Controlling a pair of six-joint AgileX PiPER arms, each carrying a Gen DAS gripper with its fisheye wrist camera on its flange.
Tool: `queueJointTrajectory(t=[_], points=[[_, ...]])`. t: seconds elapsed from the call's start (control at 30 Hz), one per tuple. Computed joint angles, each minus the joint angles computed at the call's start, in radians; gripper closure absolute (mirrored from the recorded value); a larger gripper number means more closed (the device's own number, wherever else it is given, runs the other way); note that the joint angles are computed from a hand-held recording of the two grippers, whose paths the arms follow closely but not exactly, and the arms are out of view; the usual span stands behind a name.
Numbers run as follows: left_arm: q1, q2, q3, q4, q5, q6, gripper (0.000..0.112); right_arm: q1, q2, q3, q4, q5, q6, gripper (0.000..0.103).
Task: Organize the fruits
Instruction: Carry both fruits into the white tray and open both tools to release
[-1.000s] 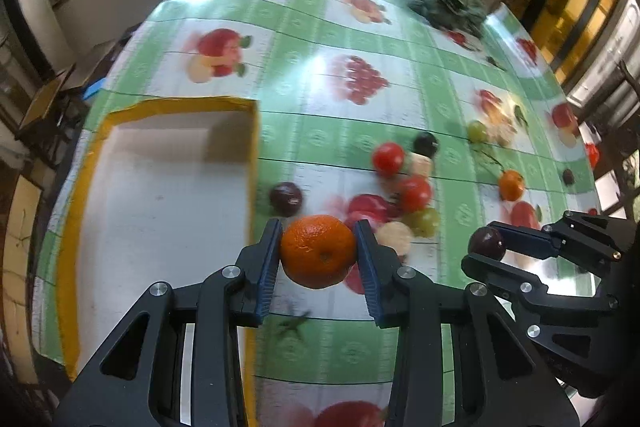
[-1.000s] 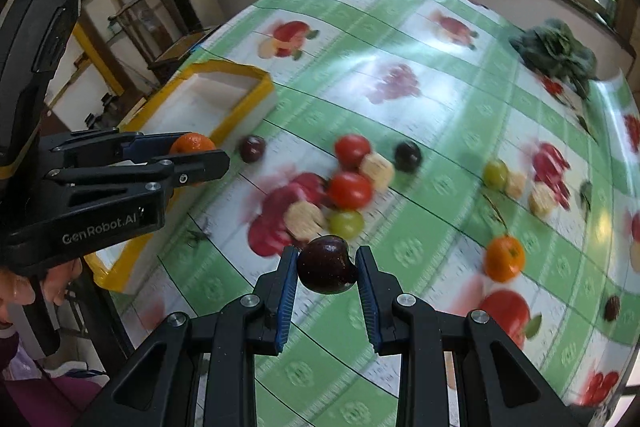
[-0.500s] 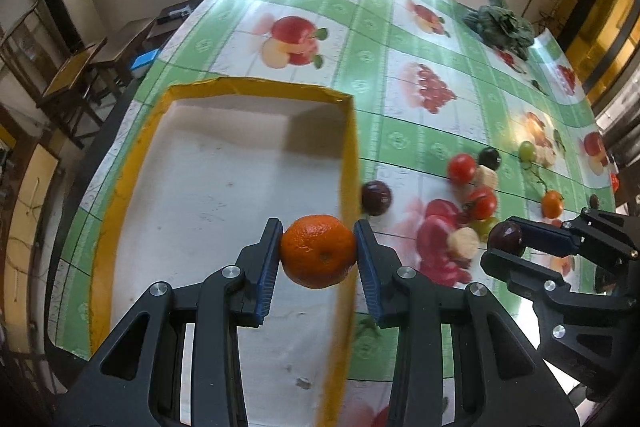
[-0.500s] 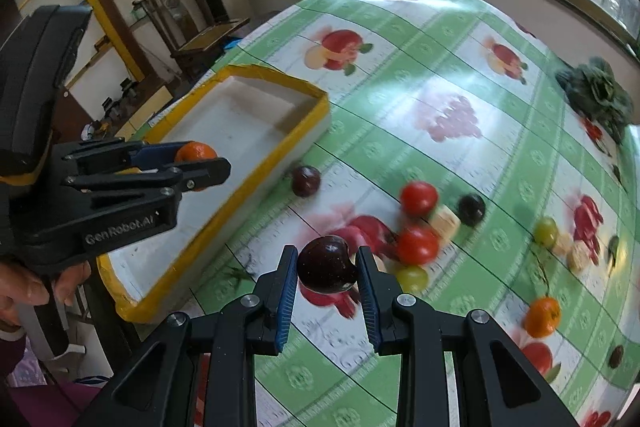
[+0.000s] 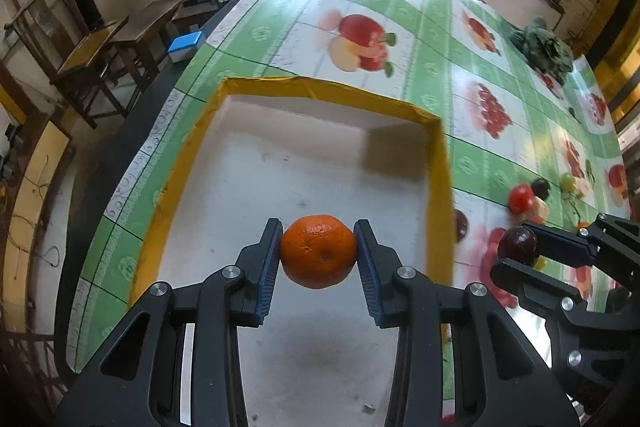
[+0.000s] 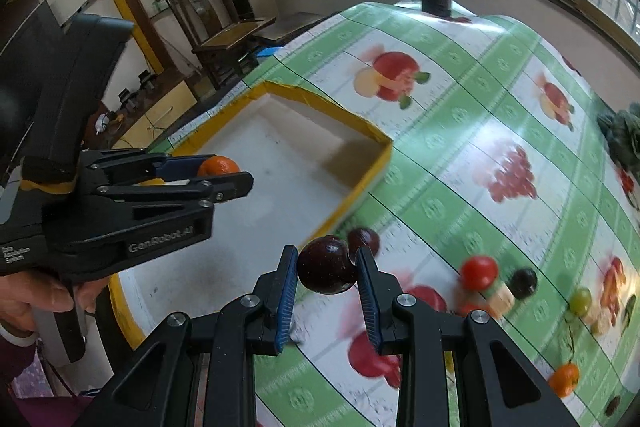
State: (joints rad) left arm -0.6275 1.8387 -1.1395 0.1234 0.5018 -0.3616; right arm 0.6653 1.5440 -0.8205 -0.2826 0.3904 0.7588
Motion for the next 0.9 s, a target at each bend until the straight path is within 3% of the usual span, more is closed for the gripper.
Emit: queueJointTrajectory(t=[0.6,0.9], points=[[0.105,0.145,-0.114,-0.055,0.01,0.127,0.076,-0.075,0.255,-0.244,0.268,-0.024,-0.317,0.074],[0.145,0.171,-0.117,-0.065,-0.015,0.161,0.076,-0.098,0.395,-0.363,0.32,0.005,-0.394,0.074]])
